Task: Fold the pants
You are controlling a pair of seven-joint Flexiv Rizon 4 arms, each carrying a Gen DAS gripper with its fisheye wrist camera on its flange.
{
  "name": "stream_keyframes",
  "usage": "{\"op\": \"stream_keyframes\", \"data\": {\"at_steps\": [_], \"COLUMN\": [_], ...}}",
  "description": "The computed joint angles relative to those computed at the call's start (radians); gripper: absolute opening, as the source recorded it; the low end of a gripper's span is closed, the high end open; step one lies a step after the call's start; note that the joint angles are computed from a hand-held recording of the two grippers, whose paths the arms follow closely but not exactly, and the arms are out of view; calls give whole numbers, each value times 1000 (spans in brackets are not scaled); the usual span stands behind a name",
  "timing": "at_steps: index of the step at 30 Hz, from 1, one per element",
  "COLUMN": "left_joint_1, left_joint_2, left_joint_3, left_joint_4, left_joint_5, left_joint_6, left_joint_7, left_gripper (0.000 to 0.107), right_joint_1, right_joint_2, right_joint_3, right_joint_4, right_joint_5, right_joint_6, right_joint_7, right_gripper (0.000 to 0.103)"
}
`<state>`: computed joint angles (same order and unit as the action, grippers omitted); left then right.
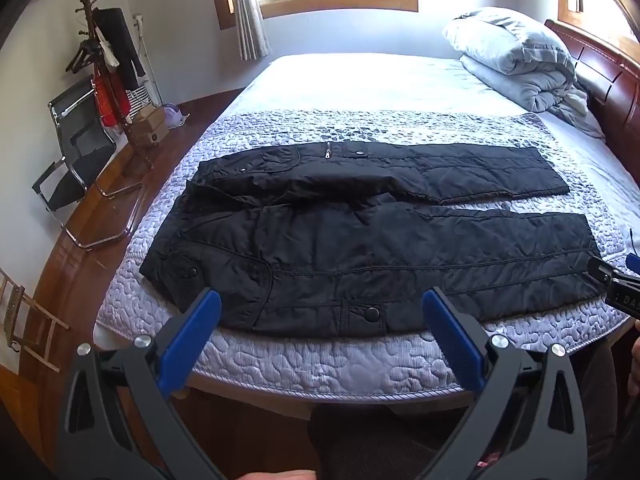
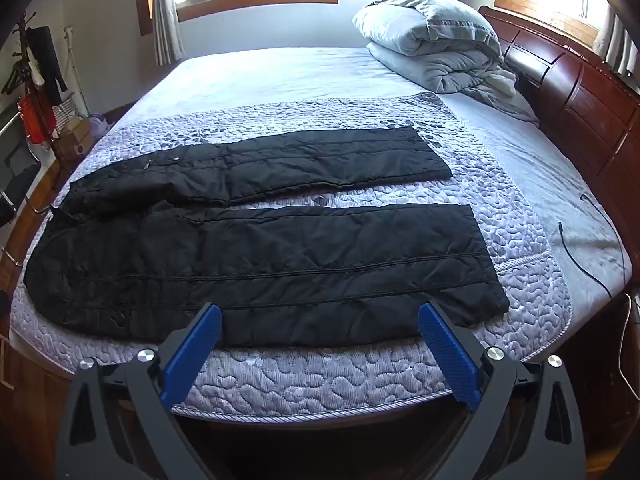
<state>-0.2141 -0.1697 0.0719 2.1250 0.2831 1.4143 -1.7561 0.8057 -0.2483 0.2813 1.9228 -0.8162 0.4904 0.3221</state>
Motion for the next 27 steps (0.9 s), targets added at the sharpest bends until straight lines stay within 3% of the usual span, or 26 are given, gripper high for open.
{"op": "stream_keyframes", "data": {"at_steps": [9,27], "left_joint_1": [6,17], "left_joint_2": [20,14], "left_joint_3": [-17,-11], "left_joint_4": [-26,0], "left_joint_5": [-7,-3], "left_joint_6": [-46,-5], "left_joint_7": [1,9], "left_gripper": [101,101], "right_joint_1": [-2,1], "right_joint_2": [0,-1], "right_joint_3": [-1,1], "right_joint_4": [3,5], "right_joint_5": [-3,3], "right_joint_6": [1,-2], "right_joint_7": [3,8], "right_gripper": [100,100]}}
